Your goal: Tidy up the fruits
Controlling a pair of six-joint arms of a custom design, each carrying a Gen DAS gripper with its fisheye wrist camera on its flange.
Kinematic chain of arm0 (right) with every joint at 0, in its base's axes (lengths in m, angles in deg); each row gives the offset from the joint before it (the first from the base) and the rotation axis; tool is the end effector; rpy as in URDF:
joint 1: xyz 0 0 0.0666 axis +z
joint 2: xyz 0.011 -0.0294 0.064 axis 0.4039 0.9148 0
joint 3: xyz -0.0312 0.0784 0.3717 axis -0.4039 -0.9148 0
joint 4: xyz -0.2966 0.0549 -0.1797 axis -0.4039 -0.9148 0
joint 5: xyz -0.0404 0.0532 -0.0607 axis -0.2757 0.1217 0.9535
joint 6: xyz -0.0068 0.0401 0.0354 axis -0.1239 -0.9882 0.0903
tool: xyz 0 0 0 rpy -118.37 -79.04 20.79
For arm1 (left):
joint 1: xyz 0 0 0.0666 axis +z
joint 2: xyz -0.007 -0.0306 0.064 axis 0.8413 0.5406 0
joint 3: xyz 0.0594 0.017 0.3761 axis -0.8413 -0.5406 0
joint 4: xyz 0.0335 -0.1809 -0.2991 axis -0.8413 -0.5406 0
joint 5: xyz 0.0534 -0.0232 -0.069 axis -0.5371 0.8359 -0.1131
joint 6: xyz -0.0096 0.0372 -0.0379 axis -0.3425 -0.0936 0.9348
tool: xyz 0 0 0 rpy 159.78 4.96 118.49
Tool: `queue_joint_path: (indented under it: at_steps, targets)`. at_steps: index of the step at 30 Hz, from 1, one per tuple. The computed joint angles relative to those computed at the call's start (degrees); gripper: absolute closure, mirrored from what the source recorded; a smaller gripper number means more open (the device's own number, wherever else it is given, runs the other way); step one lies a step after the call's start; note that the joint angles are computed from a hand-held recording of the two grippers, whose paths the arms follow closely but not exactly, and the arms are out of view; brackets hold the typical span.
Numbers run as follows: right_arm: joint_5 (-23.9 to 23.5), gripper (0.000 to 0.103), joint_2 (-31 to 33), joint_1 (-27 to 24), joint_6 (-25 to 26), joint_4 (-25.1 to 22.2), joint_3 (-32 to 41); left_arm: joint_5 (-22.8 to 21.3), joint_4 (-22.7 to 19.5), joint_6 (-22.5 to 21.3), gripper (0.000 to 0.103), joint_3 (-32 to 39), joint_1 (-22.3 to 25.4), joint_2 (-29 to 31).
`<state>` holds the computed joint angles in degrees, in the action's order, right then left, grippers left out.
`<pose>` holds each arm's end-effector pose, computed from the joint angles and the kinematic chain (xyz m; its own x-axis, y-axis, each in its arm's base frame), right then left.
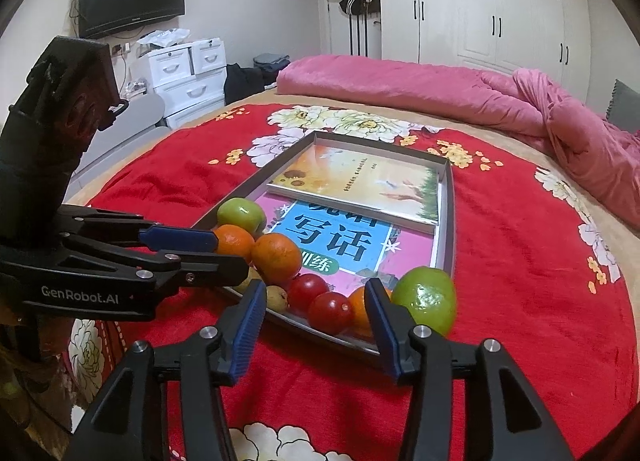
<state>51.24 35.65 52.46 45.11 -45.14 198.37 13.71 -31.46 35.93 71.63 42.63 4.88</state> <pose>0.5199 0.2979 0.4763 -0.3715 -0.5425 -0.7534 -0.8353 0.5495 0.0163 0.4715 -0.1199 0.4604 -0.7109 -0.3504 -0.6097 -0.2202 0.9344 -0.2802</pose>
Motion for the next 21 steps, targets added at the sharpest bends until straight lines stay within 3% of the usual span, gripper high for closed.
queue_joint_path:
  at_steps: [8, 12, 14, 21]
  targets:
    - [0.8, 0.036, -0.4, -0.3, -1.9, 1.0, -0.1, -0.6, -0.2, 0.5, 0.037, 0.0, 0.0, -0.4]
    - [1.4, 0.033, -0.7, -0.4, -2.4, 1.6, -0.5, -1.4, -0.6, 0.6, 0.03, 0.1, -0.2, -0.5]
    - [1.9, 0.026, -1.0, -0.4, -2.9, 2.1, -0.7, -1.6, -0.6, 0.8, 0.028, -0.1, -0.2, -0.7]
    - [3.5, 0.018, -1.5, -0.7, -4.2, 2.9, -1.2, -2.9, -1.4, 1.5, 0.024, -0.1, -0.5, -0.9]
